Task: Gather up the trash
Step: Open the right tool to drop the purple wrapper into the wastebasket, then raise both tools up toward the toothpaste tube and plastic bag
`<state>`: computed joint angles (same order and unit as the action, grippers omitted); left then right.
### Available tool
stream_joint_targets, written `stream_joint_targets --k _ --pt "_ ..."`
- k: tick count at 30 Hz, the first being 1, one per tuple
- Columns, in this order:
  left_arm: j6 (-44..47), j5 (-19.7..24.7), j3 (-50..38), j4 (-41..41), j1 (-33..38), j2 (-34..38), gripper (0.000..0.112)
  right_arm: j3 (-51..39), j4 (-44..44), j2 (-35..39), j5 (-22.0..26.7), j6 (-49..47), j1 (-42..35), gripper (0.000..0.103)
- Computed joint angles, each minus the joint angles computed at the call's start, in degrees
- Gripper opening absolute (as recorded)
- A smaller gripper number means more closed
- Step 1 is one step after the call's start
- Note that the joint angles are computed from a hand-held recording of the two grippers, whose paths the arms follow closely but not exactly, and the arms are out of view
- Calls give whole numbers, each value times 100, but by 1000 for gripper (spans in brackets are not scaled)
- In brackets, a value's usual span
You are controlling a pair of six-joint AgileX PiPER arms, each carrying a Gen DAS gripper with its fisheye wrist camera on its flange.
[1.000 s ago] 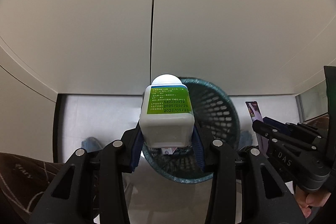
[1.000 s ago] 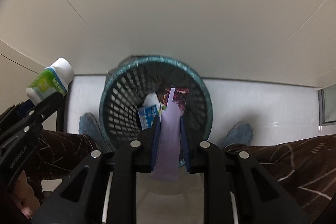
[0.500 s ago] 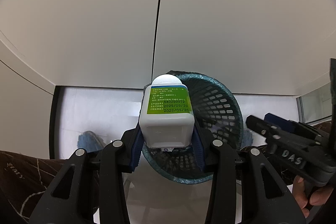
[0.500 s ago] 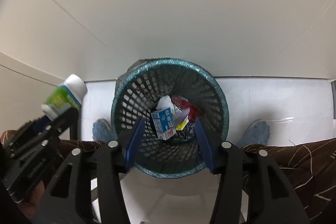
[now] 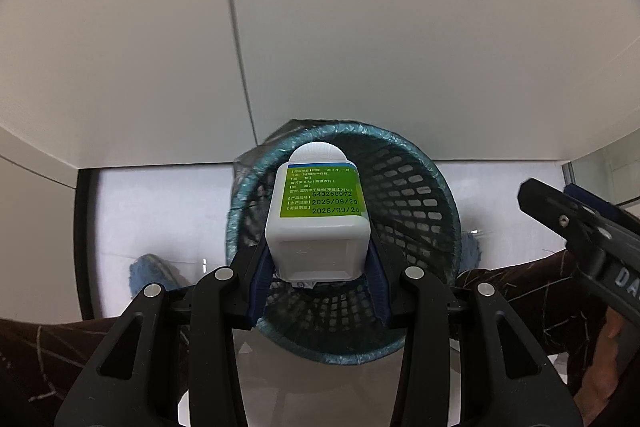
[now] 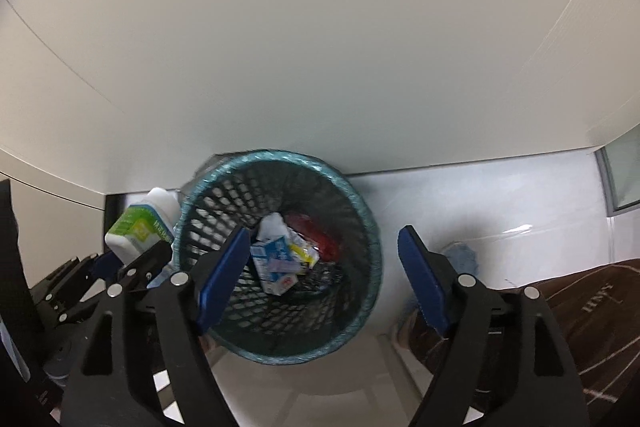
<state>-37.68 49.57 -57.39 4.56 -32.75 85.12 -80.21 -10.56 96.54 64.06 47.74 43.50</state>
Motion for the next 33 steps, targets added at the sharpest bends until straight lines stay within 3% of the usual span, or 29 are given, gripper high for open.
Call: stream_joint_targets --k 6,14,16,21,29,33 --pt "-71 -304 -62 20 -141 373 43 -77 -245 201 453 118 -145 79" --pt "-154 -484 -44 26 -235 365 70 182 -27 119 390 235 -462 79" --pt "-290 -450 -65 111 -250 339 86 202 -34 116 359 221 -461 79" --pt "-526 -460 -79 295 -260 168 94 276 -30 34 232 274 -469 79" --pt "-847 334 -310 799 -525 -486 97 317 -150 -342 -19 280 -301 79" --pt "-896 902 -632 943 -637 -680 97 94 -360 -538 220 277 -64 79"
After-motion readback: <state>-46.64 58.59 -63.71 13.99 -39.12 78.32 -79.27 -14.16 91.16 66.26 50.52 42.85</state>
